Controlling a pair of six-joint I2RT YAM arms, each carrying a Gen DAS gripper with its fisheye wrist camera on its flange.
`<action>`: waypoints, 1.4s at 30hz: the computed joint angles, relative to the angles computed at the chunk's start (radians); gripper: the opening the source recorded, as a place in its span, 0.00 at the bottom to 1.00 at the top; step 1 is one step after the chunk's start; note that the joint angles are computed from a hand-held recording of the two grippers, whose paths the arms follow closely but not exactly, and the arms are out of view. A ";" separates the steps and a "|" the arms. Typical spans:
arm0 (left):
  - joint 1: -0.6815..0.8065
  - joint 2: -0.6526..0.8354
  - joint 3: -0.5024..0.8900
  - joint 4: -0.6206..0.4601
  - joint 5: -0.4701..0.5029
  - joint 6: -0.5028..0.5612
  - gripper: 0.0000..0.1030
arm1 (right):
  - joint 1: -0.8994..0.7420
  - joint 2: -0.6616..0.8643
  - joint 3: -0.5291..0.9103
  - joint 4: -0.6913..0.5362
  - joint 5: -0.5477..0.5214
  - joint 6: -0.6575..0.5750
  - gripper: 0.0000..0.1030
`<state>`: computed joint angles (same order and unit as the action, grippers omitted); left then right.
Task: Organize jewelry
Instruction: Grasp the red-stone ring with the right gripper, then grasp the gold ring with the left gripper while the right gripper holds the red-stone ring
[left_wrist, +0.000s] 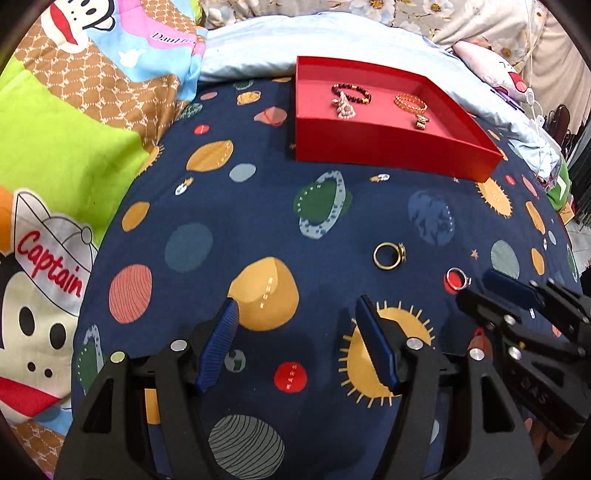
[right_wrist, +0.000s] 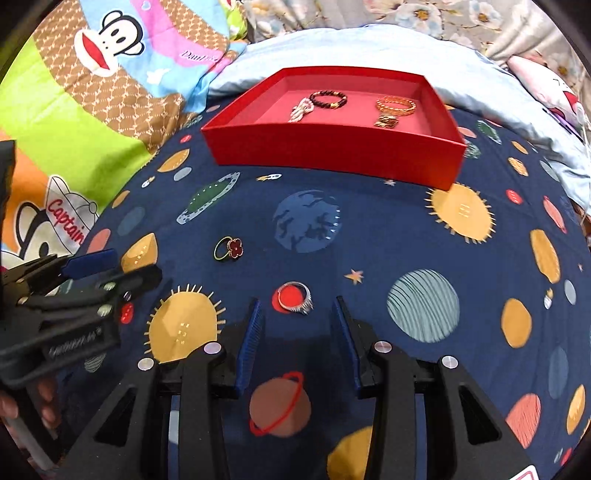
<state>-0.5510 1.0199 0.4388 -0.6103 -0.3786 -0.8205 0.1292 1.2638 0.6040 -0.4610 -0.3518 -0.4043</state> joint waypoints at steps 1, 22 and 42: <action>-0.002 -0.003 -0.002 -0.001 0.001 -0.001 0.61 | 0.005 0.013 0.005 0.005 0.000 0.002 0.37; -0.067 0.047 0.027 0.065 0.028 -0.018 0.61 | -0.158 -0.038 -0.008 -0.067 -0.058 -0.053 0.08; 0.080 0.249 0.071 0.223 0.023 0.048 0.54 | -0.286 -0.008 0.045 -0.127 -0.133 -0.107 0.08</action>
<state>-0.4708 1.2694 0.5098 -0.3875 -0.3555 -0.7724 -0.1571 1.2553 0.6486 -0.5883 -0.4850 -0.5115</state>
